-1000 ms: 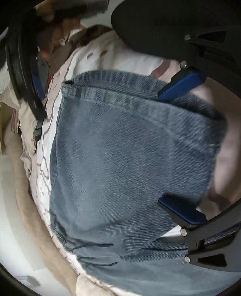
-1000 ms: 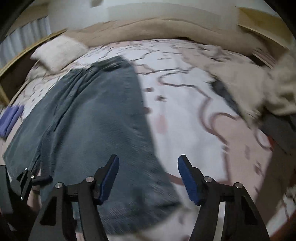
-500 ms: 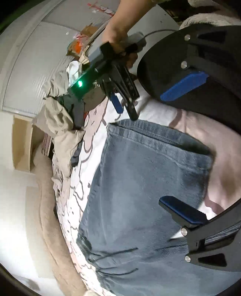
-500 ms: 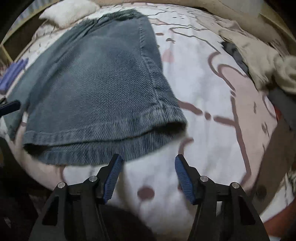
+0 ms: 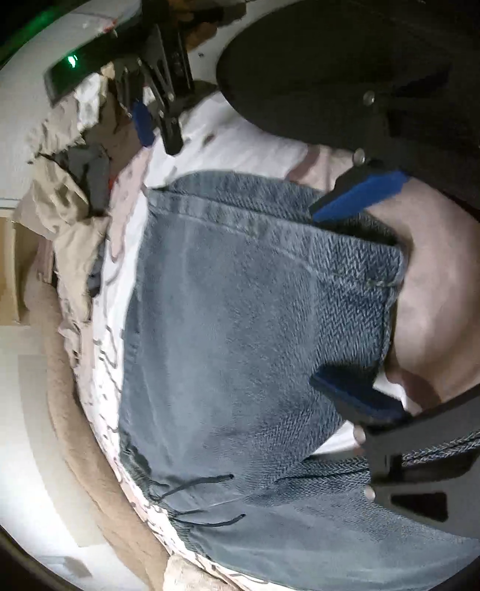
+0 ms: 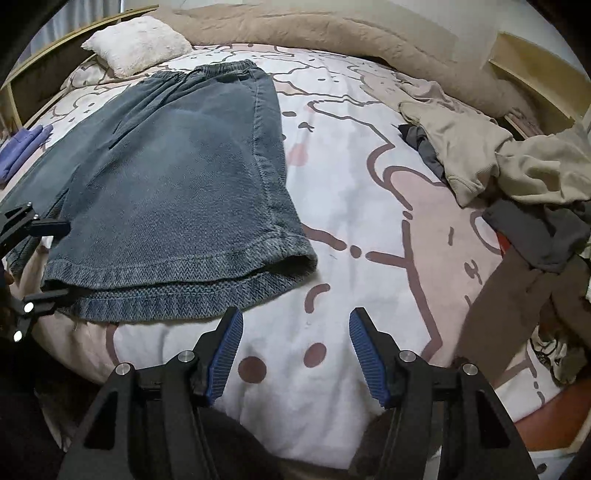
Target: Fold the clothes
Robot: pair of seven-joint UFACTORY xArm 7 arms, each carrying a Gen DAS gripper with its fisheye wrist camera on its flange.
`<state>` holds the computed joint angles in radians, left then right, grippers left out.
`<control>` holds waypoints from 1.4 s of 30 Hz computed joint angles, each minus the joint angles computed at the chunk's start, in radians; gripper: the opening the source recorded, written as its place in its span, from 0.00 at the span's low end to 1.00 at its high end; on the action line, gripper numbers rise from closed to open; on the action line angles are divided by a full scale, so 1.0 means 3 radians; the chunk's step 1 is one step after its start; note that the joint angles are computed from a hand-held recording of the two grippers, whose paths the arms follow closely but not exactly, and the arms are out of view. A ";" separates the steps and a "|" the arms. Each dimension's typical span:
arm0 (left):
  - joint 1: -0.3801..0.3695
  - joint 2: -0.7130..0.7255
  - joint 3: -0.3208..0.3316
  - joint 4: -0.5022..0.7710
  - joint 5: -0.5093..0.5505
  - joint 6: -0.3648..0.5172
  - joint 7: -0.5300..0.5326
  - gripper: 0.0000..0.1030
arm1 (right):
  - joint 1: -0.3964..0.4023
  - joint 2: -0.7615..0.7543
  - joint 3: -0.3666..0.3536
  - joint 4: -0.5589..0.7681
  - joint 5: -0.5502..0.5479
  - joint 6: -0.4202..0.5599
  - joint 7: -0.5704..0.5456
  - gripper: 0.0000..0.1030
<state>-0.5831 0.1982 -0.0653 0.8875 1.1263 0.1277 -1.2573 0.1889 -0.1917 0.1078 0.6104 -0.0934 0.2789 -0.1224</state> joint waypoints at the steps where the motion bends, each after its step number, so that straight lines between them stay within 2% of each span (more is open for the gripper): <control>1: 0.0013 0.0006 -0.0029 0.0003 -0.0086 0.0041 0.0078 0.69 | -0.0006 -0.0002 0.0009 -0.0014 -0.0026 -0.0028 0.0004 0.58; 3: 0.0029 0.0013 -0.0067 0.0013 -0.0250 0.0090 0.0221 0.68 | -0.0030 0.0014 0.0028 -0.0026 -0.0112 -0.0083 0.0012 0.58; 5: 0.0025 0.0018 -0.0081 0.0027 -0.0384 0.0141 0.0336 0.61 | -0.0065 0.0044 0.0050 -0.0030 -0.0213 -0.0155 0.0039 0.58; 6: 0.0010 0.0010 -0.0065 0.0027 -0.0390 0.0151 0.0337 0.53 | -0.0083 0.0059 0.0060 -0.0029 -0.0265 -0.0188 0.0056 0.58; 7: -0.0002 -0.0016 -0.0030 0.0007 -0.0346 0.0113 0.0274 0.40 | -0.0096 0.0079 0.0066 -0.0017 -0.0301 -0.0194 0.0076 0.58; 8: -0.0008 -0.0049 0.0007 -0.0021 -0.0276 0.0055 0.0179 0.34 | -0.0098 0.0091 0.0062 -0.0010 -0.0313 -0.0198 0.0083 0.58; 10: 0.0103 -0.0125 -0.0029 -0.0145 -0.0433 -0.0155 0.0291 0.11 | -0.0103 0.0116 0.0056 0.0004 -0.0337 -0.0207 0.0097 0.58; 11: 0.0174 -0.0165 -0.0069 -0.0224 -0.0609 -0.0269 0.0439 0.09 | -0.0104 0.0119 0.0055 0.0008 -0.0348 -0.0217 0.0105 0.58; 13: 0.0174 -0.0221 -0.0112 -0.0296 -0.0789 -0.0260 0.0685 0.08 | -0.0105 0.0123 0.0051 0.0014 -0.0364 -0.0238 0.0117 0.58; 16: -0.0017 -0.0233 -0.0075 -0.0252 -0.0369 0.0081 0.0595 0.08 | -0.0033 0.0129 0.0007 0.0059 -0.0225 -0.0277 0.0011 0.58; 18: 0.0013 -0.0225 -0.0123 -0.0239 -0.0277 0.0130 0.0568 0.08 | -0.0002 0.0150 0.0002 0.0116 -0.0157 -0.0303 -0.0030 0.58; 20: 0.0062 -0.0229 -0.0155 -0.0253 -0.0287 0.0099 0.0606 0.08 | -0.0062 0.0221 0.0094 0.0238 -0.0329 -0.0289 0.0129 0.58; 21: 0.0059 -0.0233 -0.0150 -0.0255 -0.0200 0.0101 0.0555 0.08 | -0.0079 0.0275 0.0139 0.0320 -0.0442 -0.0283 0.0229 0.58; 23: 0.0001 -0.0236 -0.0154 -0.0226 0.0184 0.0239 0.0333 0.08 | -0.0003 0.0383 0.0140 0.0459 -0.0424 -0.0260 0.0197 0.58; 25: -0.0025 -0.0235 -0.0209 -0.0206 0.0552 0.0403 0.0146 0.08 | 0.0033 0.0533 0.0170 0.0625 -0.0627 -0.0221 0.0328 0.58; 27: 0.0004 -0.0249 -0.0275 -0.0220 0.0786 0.0482 0.0054 0.08 | 0.0100 0.0710 0.0156 0.0808 -0.0843 -0.0156 0.0464 0.51; 30: 0.0051 -0.0277 -0.0359 -0.0253 0.1059 0.0563 -0.0033 0.08 | 0.0178 0.0901 0.0144 0.0963 -0.0505 0.0019 0.0148 0.41; 31: 0.0064 -0.0286 -0.0384 -0.0266 0.1144 0.0590 -0.0057 0.08 | 0.0194 0.0965 0.0141 0.1020 -0.0427 0.0234 0.0008 0.35; 32: 0.0070 -0.0291 -0.0410 -0.0271 0.1229 0.0631 -0.0086 0.08 | 0.0216 0.1034 0.0123 0.1064 -0.0395 0.0407 -0.0096 0.34; 33: 0.0072 -0.0292 -0.0437 -0.0274 0.1313 0.0679 -0.0114 0.08 | 0.0255 0.1053 0.0065 0.1013 -0.0483 0.0441 -0.0113 0.34; 34: 0.0071 -0.0293 -0.0461 -0.0277 0.1392 0.0727 -0.0139 0.08 | 0.0220 0.0983 0.0075 0.0898 -0.0449 0.0336 -0.0203 0.34; 38: 0.0072 -0.0330 -0.0539 -0.0302 0.1614 0.0861 -0.0279 0.08 | 0.0156 0.0767 0.0063 0.0740 -0.0027 0.0514 -0.0593 0.34; 41: 0.0098 -0.0422 -0.0572 -0.0349 0.1674 0.0826 -0.0386 0.09 | 0.0133 0.0694 0.0038 0.0667 0.0189 0.0557 -0.0784 0.34; 42: 0.0121 -0.0468 -0.0572 -0.0369 0.1662 0.0757 -0.0430 0.14 | 0.0124 0.0671 0.0029 0.0634 0.0254 0.0542 -0.0827 0.34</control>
<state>-0.5468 0.0579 -0.2370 0.7770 1.6249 0.3547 -1.3862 0.2261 0.0096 0.1164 0.8006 -0.0173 0.4415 -0.3704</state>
